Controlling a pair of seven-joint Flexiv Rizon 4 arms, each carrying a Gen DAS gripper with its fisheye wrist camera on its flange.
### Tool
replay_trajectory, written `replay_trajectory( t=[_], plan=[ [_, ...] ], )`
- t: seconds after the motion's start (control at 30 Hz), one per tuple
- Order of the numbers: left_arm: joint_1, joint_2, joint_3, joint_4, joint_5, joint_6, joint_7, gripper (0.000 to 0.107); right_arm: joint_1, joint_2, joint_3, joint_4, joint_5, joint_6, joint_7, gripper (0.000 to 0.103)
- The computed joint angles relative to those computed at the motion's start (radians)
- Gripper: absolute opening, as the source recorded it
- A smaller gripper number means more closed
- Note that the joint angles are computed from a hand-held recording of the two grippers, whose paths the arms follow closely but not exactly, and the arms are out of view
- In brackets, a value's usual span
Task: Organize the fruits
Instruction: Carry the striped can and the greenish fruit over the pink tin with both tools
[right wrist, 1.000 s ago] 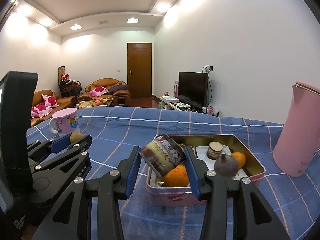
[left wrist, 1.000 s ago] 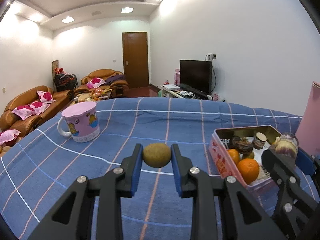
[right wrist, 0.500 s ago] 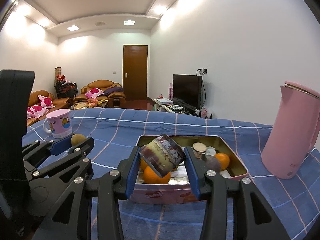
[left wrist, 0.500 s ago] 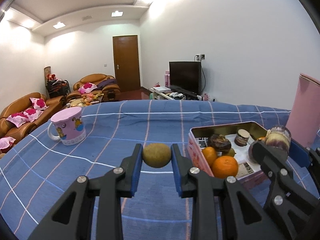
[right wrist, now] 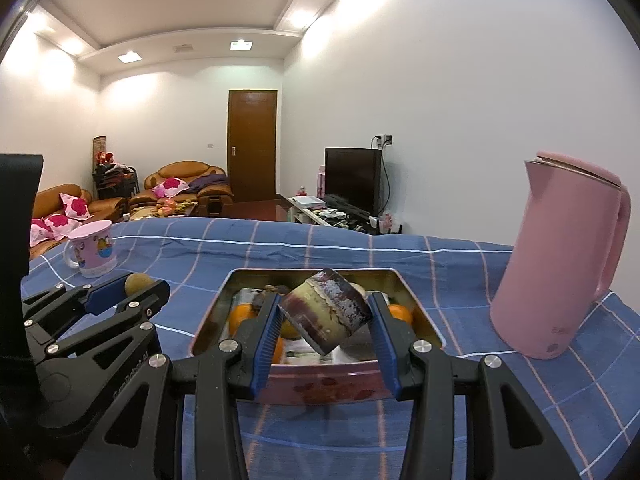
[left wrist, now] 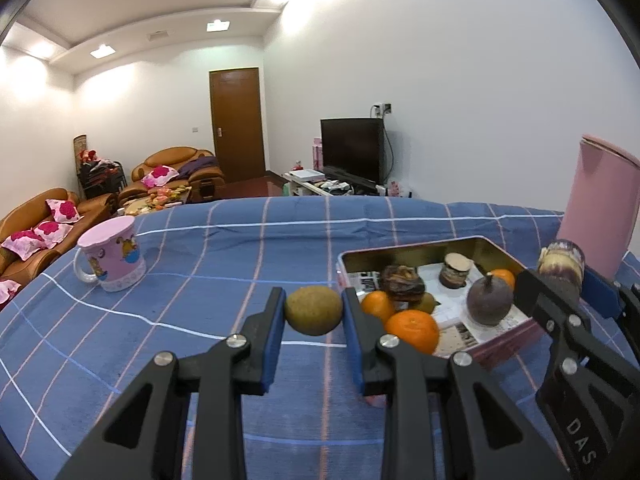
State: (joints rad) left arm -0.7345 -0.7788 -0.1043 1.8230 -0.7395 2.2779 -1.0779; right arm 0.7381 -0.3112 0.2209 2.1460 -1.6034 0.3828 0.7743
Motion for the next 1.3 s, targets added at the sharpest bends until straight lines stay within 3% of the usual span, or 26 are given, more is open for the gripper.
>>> replay_trajectory(
  t=[0.67,0.97,1.13,1.3],
  plan=[
    [-0.103,-0.047,0.016,-0.127,-0.063,-0.120,0.087,0.030,-0.048,0.105,0.036,0.126,0.073,-0.048,0.022,0.046],
    [-0.195,-0.101,0.099,-0.261,-0.109,-0.267,0.101,0.030,-0.066,0.135,0.051,0.153,0.152,-0.095,0.014,0.046],
    [-0.201,-0.117,0.121,-0.302,-0.062,-0.334,0.045,0.030,-0.084,0.162,0.054,0.176,0.202,-0.093,0.047,0.046],
    [-0.149,-0.114,0.079,-0.310,0.027,-0.378,-0.021,0.030,-0.084,0.153,0.057,0.166,0.217,-0.113,0.034,0.046]
  ],
)
